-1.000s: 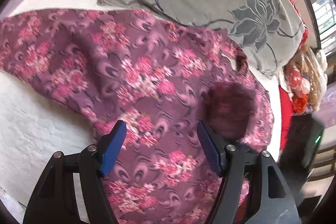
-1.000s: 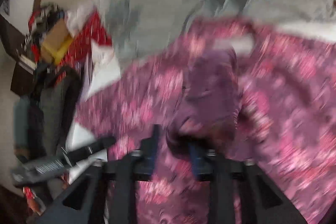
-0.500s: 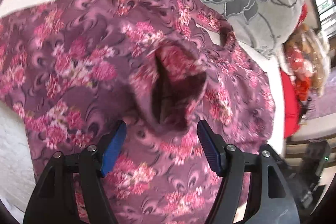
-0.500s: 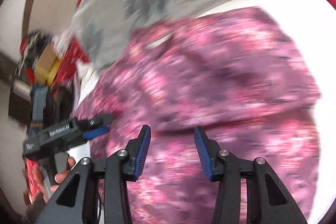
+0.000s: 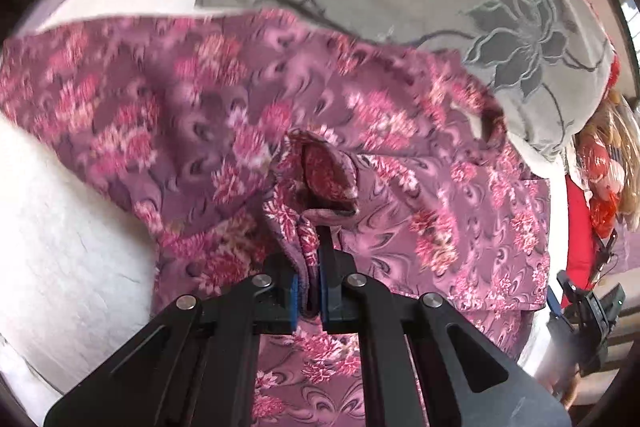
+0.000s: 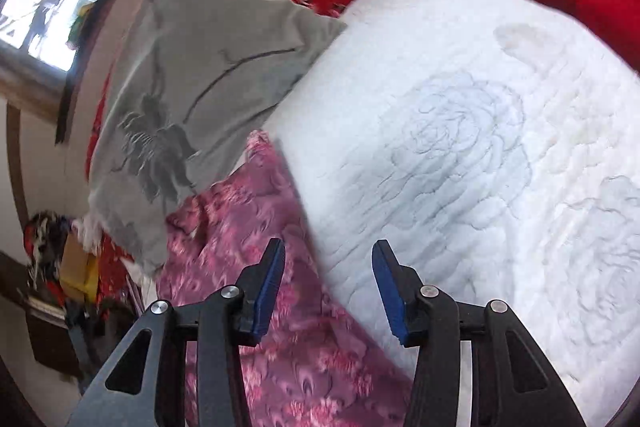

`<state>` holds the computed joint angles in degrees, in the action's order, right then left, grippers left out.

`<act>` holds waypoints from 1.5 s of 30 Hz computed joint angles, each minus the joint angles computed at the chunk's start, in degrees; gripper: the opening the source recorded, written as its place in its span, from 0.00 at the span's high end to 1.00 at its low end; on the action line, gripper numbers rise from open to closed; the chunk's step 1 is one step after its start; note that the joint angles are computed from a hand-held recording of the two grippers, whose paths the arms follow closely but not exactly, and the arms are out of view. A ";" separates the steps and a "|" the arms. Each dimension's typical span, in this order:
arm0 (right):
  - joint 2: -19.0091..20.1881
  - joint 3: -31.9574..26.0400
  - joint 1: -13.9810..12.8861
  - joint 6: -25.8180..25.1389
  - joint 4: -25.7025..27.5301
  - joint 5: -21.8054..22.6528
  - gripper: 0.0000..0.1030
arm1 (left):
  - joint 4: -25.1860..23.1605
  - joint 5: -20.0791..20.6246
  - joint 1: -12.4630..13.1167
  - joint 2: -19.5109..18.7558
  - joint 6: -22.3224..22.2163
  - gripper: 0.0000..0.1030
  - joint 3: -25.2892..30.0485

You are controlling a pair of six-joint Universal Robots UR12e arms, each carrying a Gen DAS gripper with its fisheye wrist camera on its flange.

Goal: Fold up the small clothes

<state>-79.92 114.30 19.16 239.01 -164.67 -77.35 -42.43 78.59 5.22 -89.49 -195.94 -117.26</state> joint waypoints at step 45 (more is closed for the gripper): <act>21.21 -28.41 19.63 -33.22 5.21 -6.42 0.68 | -0.31 3.18 24.96 -0.41 -5.76 0.47 -0.90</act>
<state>-58.71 85.90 38.79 205.79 -159.46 -83.77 -42.74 81.77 30.18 -89.90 -201.71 -118.17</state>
